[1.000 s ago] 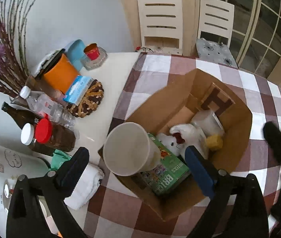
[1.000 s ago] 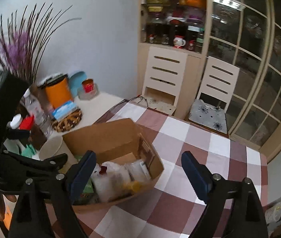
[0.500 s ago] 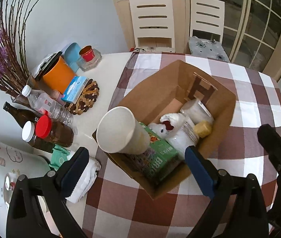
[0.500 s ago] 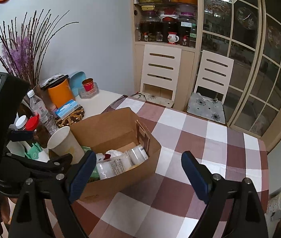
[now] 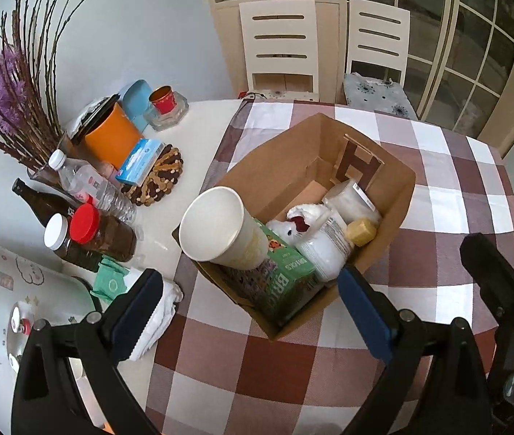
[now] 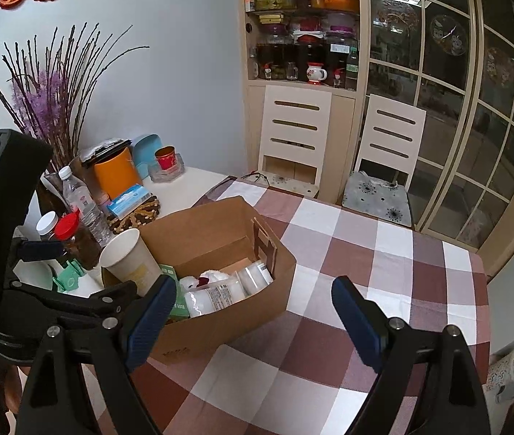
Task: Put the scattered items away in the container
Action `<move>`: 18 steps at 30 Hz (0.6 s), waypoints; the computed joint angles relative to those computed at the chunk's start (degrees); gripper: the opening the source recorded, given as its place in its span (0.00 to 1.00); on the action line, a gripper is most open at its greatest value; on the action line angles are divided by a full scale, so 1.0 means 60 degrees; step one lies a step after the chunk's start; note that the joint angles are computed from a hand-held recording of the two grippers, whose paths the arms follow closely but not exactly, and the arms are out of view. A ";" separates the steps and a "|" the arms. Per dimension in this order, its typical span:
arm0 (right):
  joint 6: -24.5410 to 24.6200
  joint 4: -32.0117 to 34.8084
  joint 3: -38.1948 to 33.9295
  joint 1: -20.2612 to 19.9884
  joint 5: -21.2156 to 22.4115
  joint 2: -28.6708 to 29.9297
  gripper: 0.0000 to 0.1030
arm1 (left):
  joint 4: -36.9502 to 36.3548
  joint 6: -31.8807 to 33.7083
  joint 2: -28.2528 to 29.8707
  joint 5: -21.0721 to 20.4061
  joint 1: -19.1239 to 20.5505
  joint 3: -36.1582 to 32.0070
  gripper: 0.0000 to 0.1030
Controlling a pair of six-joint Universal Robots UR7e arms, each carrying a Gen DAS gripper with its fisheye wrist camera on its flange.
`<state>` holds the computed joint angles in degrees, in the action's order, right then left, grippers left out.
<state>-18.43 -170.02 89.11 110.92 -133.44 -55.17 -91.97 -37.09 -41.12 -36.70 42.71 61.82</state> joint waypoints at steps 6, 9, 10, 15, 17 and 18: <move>0.0081 0.0043 0.0131 0.0093 -0.0042 -0.0108 0.88 | -0.0004 -0.0211 -0.0145 -0.0075 -0.0062 0.0197 0.96; 0.0106 0.0068 0.0146 0.0112 -0.0059 -0.0126 0.88 | -0.0020 -0.0285 -0.0200 -0.0105 -0.0091 0.0287 0.96; 0.0108 0.0062 0.0148 0.0114 -0.0061 -0.0126 0.88 | -0.0020 -0.0315 -0.0214 -0.0111 -0.0102 0.0308 0.96; 0.0123 -0.0005 0.0247 0.0143 -0.0121 -0.0187 0.88 | -0.0136 -0.0382 -0.0295 -0.0133 -0.0151 0.0439 0.96; 0.0143 0.0004 0.0332 0.0154 -0.0151 -0.0254 0.88 | -0.0184 -0.0398 -0.0314 -0.0146 -0.0171 0.0481 0.96; 0.0156 0.0016 0.0361 0.0162 -0.0171 -0.0279 0.88 | -0.0199 -0.0413 -0.0317 -0.0156 -0.0184 0.0492 0.96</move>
<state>-17.49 -169.92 91.28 111.89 -134.46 -56.84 -93.16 -39.57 -43.02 -37.64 41.61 64.77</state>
